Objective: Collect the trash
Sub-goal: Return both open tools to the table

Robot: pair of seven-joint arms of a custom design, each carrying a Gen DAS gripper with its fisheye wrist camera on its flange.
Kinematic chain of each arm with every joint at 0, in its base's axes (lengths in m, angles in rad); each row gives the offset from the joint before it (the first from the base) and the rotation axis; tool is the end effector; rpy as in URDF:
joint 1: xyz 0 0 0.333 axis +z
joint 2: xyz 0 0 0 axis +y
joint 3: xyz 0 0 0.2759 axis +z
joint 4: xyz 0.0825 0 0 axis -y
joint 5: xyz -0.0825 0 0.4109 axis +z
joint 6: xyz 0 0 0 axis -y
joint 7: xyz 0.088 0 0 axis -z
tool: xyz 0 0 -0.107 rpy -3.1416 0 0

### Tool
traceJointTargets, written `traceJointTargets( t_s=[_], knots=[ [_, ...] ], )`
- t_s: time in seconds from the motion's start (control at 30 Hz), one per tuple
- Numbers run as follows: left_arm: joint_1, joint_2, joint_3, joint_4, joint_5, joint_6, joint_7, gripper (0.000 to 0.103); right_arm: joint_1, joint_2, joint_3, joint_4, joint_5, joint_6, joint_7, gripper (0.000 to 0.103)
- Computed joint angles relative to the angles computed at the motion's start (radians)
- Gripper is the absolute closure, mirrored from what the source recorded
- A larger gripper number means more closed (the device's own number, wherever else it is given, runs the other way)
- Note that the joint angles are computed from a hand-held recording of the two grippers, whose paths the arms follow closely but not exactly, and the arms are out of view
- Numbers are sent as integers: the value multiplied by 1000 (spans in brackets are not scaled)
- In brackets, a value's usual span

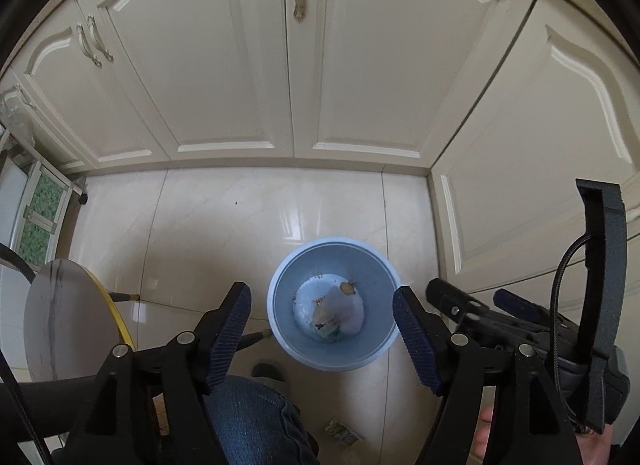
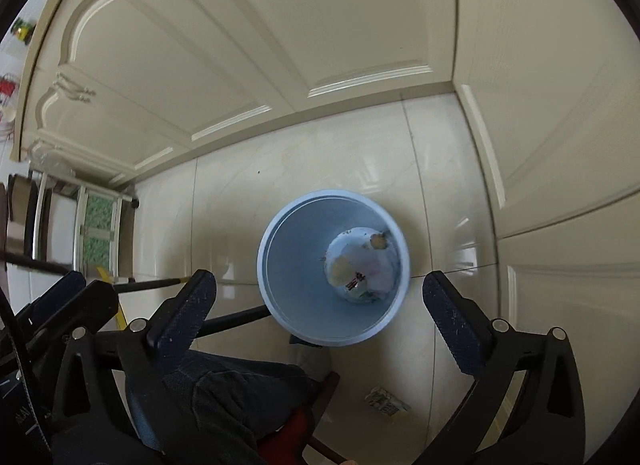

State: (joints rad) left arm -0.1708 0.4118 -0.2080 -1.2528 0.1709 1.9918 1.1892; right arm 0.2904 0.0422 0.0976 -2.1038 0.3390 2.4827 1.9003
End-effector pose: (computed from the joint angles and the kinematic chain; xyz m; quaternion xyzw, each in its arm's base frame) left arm 0.6820 -0.2296 0.5285 -0.6932 0.6999 -0.1360 0.1055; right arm 0.5579 0.2263 0.3789 -0.6281 0.7499 0.0466 0.2024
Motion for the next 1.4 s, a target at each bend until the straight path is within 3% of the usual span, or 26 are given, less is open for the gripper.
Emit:
traceJointTargets(
  t_s=[0.43,0.6,0.87,1.27,1.4],
  knots=[
    [37,-367,4,-357,-103,196,44,33,36,-190,-32,-66,-111,34,120,0],
    [34,-605,50,-541,-155,254,78,26,70,-263,-36,-54,-175,47,176,0],
    [27,-962,142,-772,-113,305,40,25,139,-304,-10,52,-271,81,226,0],
    [74,-1434,220,-1001,38,188,-55,17,247,-168,93,354,-429,89,236,0],
    [95,-1560,233,-1044,78,131,-84,7,284,-97,129,461,-478,84,239,0]
  ],
)
